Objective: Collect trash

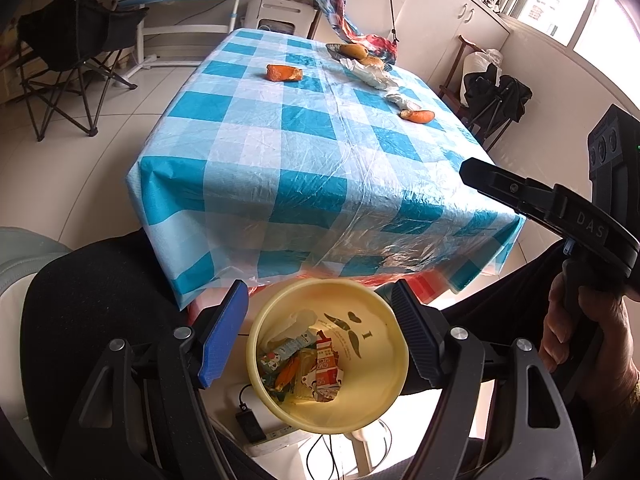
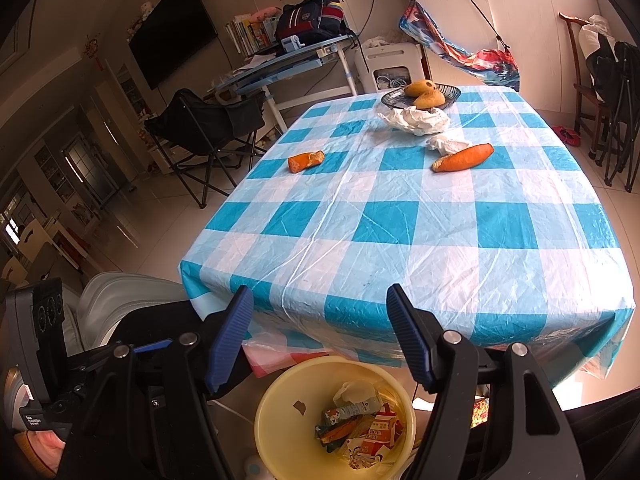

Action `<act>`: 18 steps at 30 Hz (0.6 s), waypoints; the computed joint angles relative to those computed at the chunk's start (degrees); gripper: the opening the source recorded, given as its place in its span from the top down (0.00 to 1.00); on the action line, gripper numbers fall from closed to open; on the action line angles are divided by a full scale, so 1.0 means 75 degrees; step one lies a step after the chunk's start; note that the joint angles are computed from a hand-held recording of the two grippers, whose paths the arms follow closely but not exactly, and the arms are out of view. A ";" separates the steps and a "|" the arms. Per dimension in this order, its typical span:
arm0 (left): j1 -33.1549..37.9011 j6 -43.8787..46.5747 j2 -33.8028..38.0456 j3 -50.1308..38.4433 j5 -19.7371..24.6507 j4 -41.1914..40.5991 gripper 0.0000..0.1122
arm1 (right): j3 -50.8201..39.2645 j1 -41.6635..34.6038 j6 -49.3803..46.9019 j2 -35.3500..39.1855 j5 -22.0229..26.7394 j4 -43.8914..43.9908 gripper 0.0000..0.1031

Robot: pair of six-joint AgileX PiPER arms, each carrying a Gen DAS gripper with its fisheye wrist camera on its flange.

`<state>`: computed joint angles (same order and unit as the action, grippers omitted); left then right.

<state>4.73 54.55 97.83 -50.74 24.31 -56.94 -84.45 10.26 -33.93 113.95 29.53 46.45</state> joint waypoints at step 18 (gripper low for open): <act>0.0770 0.1202 -0.0076 -0.0248 0.0185 -0.1426 0.37 | -0.0397 -0.0128 0.0169 0.0050 0.0146 0.0086 0.35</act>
<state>10.51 63.57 97.26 -52.61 25.70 -67.63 -87.43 9.30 -32.66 114.33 30.62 47.10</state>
